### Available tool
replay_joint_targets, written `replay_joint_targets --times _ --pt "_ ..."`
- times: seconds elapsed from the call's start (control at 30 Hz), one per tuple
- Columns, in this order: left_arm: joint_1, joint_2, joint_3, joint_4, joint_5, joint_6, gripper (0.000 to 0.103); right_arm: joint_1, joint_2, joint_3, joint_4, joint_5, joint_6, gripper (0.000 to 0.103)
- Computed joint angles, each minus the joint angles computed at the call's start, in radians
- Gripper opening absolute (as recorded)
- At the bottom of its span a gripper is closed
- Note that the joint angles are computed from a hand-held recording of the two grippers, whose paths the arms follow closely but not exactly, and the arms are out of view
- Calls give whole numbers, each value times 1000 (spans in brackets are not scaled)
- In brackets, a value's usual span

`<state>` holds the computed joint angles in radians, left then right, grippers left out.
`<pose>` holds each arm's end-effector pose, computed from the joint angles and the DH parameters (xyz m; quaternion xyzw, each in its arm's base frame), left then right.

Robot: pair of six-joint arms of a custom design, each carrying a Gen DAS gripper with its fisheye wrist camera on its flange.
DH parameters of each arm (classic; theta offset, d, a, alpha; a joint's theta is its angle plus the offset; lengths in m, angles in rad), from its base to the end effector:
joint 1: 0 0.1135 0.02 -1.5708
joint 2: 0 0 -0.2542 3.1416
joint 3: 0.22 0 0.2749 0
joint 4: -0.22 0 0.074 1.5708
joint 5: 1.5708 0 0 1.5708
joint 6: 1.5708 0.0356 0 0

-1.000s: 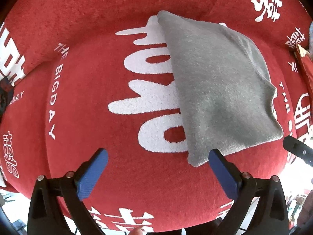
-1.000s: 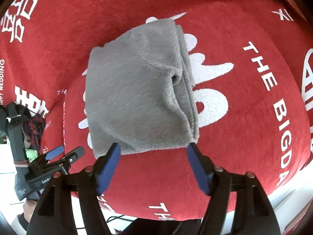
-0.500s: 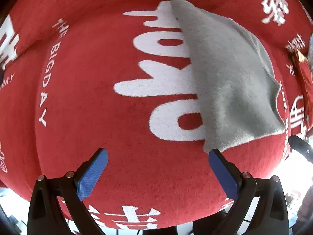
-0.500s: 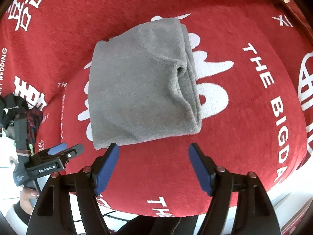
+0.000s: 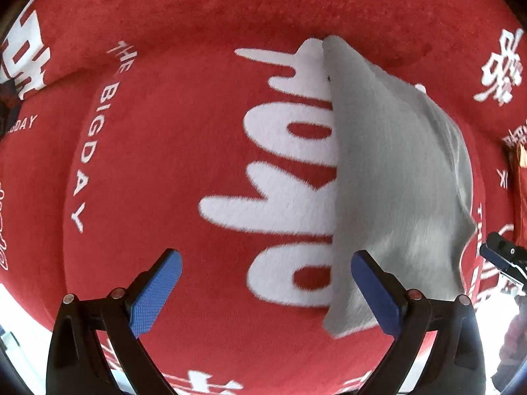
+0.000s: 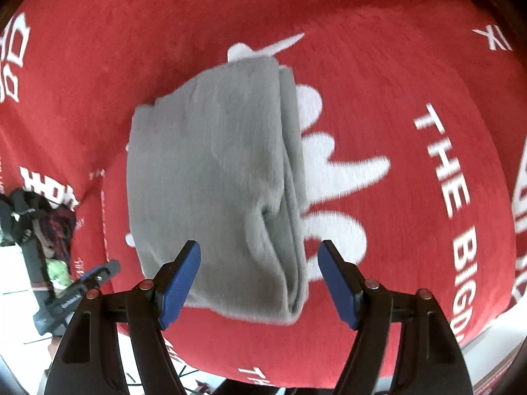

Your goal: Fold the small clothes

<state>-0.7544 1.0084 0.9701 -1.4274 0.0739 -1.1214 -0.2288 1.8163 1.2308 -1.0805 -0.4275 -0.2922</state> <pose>0.1194 -0.1158 0.2693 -0.1802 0.9815 -0.0641 0.0013 0.3232 -0.0601 0.1559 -0.0208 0.9760 0.2167 0.0096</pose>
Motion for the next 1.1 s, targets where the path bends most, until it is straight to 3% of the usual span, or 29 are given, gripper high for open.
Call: replay_joint_targets --times 0.17,0.37,0.53,0.77,0.97,1.1 --pt "69 83 6 128 21 17 103 -35 179 180 -68 -24 -59 77" --pt "144 235 46 232 47 119 103 -62 355 335 -156 -105 -127 77" --pt "230 234 -36 434 207 197 103 -66 492 454 -229 -200 -189 77" --pt "265 327 -55 570 348 274 103 -63 686 631 -388 -344 -291 78" --pt "216 400 -5 620 344 252 103 -19 788 737 -479 -429 -359 80" --pt "192 406 13 608 308 252 100 21 763 684 -405 -458 -312 80"
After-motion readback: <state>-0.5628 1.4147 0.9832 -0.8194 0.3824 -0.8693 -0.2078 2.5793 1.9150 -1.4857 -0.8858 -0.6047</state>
